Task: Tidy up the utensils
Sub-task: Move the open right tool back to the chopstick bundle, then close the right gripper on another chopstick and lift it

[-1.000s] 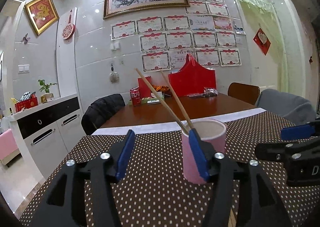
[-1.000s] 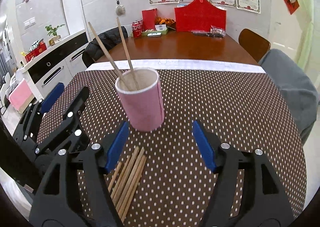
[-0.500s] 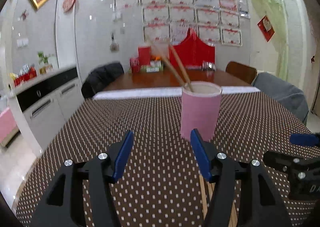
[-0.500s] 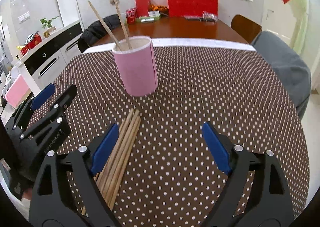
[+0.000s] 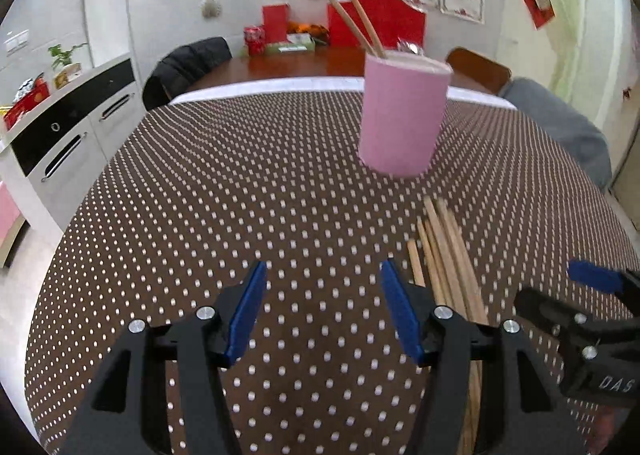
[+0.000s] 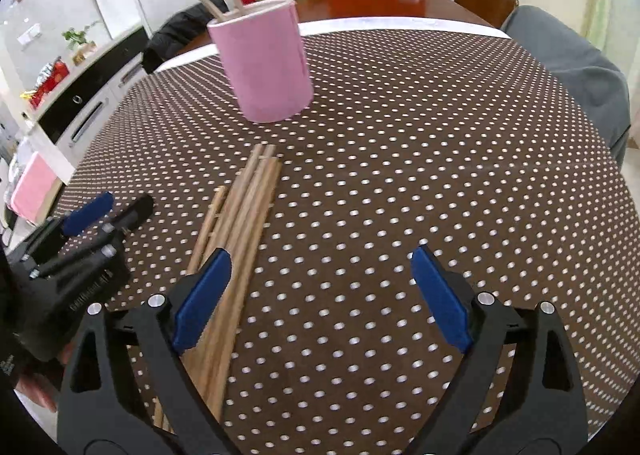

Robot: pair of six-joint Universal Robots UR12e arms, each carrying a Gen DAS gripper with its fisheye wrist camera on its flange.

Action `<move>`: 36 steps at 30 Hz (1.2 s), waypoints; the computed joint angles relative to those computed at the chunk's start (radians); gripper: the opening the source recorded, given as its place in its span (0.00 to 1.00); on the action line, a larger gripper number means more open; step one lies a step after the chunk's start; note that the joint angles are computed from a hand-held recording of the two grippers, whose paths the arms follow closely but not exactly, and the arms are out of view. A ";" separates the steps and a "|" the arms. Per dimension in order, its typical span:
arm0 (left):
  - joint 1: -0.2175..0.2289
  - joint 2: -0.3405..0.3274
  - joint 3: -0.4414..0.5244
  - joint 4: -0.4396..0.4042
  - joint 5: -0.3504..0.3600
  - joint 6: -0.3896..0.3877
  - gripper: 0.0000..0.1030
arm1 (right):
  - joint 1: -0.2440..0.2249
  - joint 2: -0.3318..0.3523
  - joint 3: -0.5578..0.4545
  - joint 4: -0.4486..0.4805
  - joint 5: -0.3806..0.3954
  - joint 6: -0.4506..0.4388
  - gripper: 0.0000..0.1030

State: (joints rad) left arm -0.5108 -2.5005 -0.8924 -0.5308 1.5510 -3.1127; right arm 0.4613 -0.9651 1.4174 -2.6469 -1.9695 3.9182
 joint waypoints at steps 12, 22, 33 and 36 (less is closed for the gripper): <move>0.036 0.075 -0.152 0.053 -0.107 0.007 0.58 | 0.032 0.035 -0.018 -0.041 -0.030 0.010 0.85; 0.053 0.093 -0.195 0.077 -0.119 -0.049 0.58 | 0.040 0.070 -0.093 0.085 -0.105 0.041 0.39; 0.062 0.080 -0.170 0.045 -0.174 -0.050 0.58 | 0.029 0.079 -0.099 0.061 -0.070 0.031 0.14; 0.059 0.078 -0.166 0.039 -0.190 -0.036 0.58 | 0.019 0.065 -0.076 0.037 -0.038 0.057 0.14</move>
